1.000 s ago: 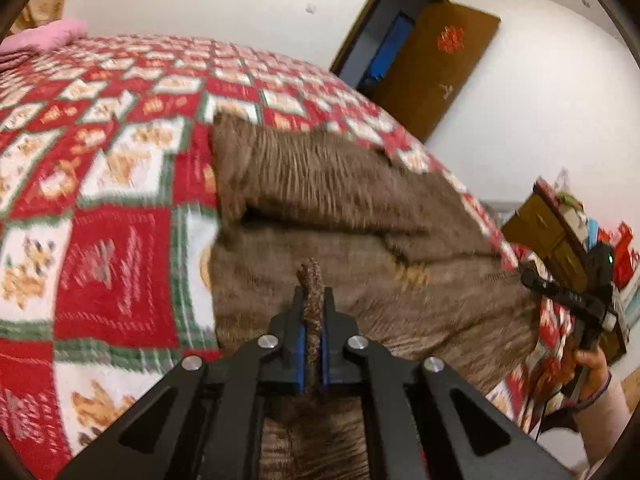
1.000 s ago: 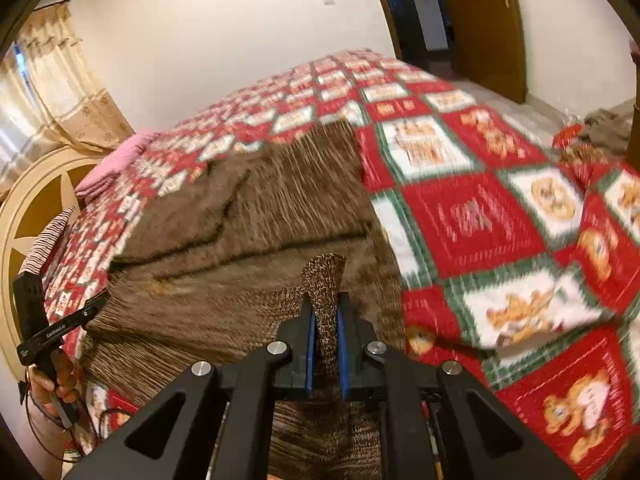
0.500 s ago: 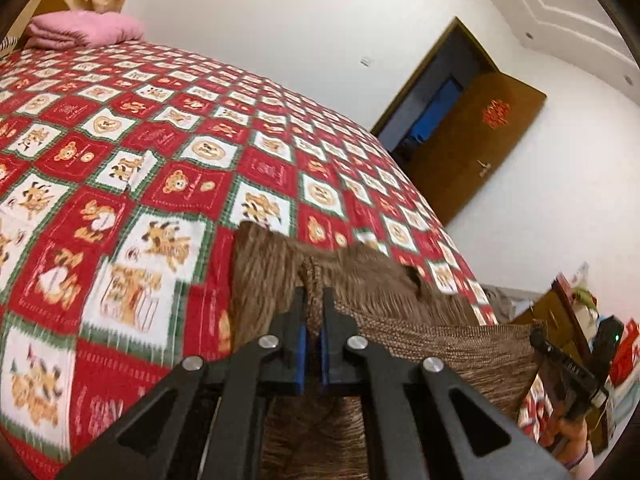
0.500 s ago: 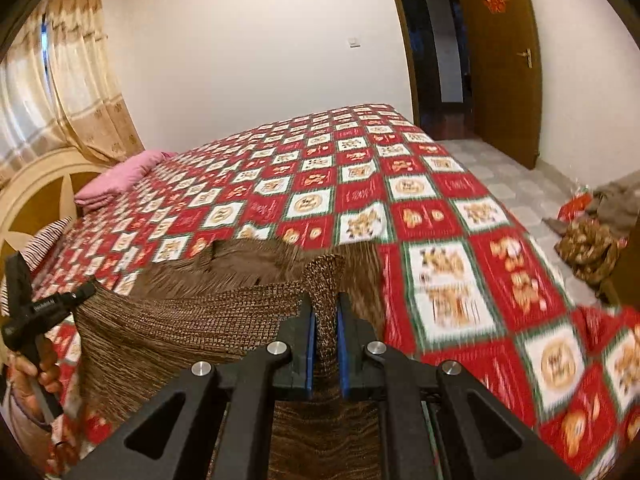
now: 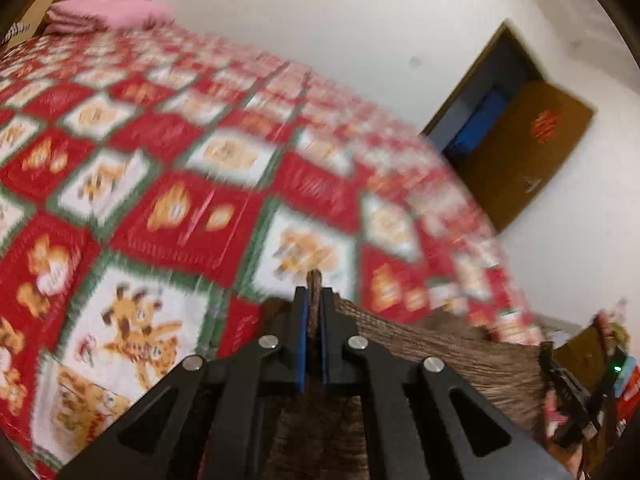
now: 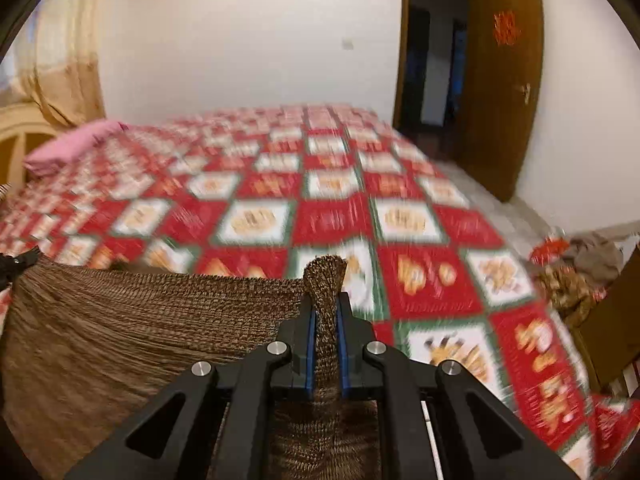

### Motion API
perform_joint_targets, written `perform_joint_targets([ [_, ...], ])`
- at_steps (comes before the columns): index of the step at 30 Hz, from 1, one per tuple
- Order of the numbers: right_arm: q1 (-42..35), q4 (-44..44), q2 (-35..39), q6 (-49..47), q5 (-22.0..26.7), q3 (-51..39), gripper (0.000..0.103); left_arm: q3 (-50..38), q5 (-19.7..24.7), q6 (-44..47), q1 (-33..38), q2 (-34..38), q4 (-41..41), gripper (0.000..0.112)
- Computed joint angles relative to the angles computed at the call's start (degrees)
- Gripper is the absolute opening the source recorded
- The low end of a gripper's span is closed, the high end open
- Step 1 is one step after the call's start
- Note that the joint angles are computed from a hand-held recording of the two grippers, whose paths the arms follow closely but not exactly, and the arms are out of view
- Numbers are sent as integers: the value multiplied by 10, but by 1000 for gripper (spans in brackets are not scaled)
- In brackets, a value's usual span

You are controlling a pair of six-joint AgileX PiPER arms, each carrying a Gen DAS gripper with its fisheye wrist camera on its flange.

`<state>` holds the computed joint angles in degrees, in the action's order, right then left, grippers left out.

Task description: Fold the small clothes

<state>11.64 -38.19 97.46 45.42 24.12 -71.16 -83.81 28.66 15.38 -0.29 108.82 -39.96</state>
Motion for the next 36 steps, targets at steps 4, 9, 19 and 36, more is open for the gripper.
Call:
perform_joint_targets([
  [4,-10,43,31,-36,21,-23,13,4,29,29,27,19,-77,10],
  [9,-34,14,-22,45,-43,35,46,-5,101,51,63,16,-119,19],
  [19,43,13,-243,81,16,193,29,211,18,52,5,-200,-20,78],
  [36,-66,376,-295,-258,5,263,29,287,-58,-183,-58,-254,229,86],
])
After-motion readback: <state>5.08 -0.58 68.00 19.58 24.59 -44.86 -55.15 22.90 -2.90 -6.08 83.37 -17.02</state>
